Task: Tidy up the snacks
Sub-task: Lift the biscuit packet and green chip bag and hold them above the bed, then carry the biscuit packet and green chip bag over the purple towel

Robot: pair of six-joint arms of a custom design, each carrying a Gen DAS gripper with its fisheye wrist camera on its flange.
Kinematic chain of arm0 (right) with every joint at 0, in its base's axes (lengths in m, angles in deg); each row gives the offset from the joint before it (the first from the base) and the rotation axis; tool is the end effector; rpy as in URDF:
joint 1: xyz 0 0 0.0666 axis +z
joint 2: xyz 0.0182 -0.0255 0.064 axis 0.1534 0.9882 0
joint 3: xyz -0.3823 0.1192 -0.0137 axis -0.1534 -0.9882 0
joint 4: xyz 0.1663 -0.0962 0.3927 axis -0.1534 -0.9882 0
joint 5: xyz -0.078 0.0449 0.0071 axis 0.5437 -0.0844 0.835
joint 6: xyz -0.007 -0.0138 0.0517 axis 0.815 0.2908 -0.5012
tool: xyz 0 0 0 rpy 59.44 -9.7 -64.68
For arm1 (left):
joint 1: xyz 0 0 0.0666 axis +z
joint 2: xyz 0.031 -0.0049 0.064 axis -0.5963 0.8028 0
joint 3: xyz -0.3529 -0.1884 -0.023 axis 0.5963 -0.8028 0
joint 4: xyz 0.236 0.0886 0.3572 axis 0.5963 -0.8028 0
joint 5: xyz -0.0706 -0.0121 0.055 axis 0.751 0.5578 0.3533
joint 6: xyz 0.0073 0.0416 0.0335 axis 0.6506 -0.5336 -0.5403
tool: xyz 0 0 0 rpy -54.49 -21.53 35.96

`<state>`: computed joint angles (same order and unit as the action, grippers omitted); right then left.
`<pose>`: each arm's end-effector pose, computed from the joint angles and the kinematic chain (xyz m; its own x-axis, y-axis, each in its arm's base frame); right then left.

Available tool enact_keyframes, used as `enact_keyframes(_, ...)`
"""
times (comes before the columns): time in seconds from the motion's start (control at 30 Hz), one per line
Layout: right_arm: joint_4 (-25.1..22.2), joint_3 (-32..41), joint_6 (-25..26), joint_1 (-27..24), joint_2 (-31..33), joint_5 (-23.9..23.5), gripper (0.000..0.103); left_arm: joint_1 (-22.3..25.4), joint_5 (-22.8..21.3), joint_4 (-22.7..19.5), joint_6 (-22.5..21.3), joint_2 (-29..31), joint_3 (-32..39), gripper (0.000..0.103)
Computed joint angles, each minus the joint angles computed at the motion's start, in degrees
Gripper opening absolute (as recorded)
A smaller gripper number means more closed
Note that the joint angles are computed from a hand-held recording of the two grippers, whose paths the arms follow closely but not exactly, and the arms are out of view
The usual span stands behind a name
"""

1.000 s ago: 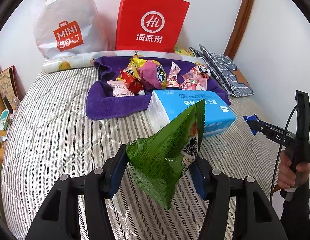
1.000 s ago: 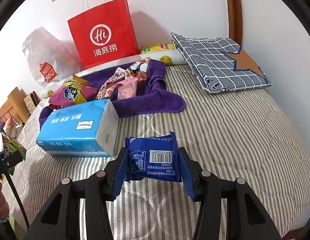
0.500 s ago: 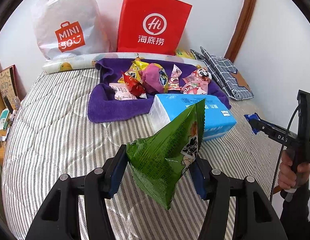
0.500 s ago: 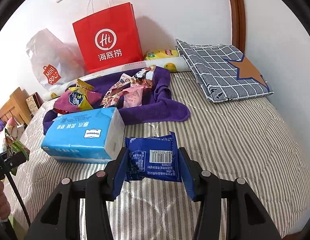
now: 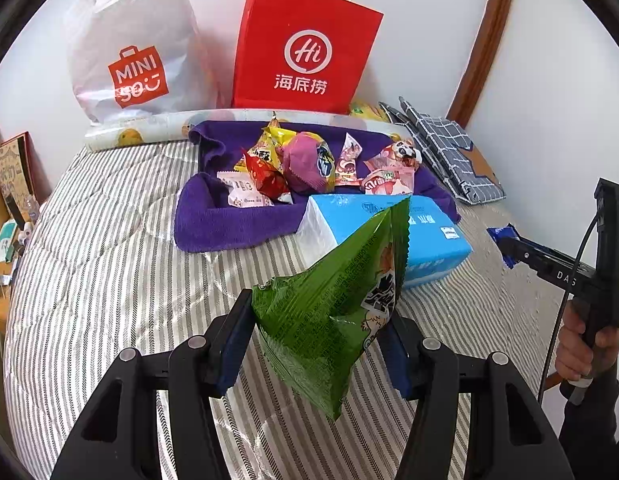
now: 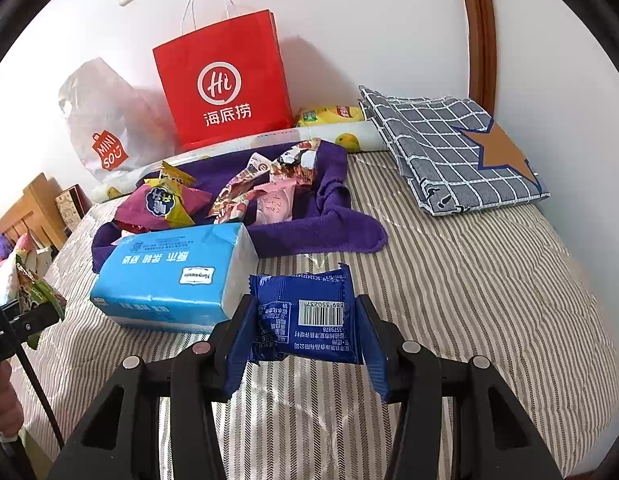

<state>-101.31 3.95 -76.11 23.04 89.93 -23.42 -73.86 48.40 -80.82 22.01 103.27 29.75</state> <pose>0.4801 0.1206 0.3039 -0.6674 0.0549 -0.7427 -0.0908 0.9838 0.1543 0.4643 -0.3487 0.3143 -0.7163 0.0560 -0.6955 0.2803 0.9359 -0.2133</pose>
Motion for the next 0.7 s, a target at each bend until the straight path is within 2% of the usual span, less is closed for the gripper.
enact_keyframes(0.23, 0.8, 1.3, 0.8, 0.5, 0.3, 0.0, 0.047, 0.4, -0.2, -0.3, 0.0, 0.6, 1.6, 0.058)
enact_keyframes(0.7, 2.3, 5.5, 2.7, 1.2, 2.6, -0.8, 0.047, 2.1, -0.2, -4.5, 0.8, 4.0, 7.8, 0.058)
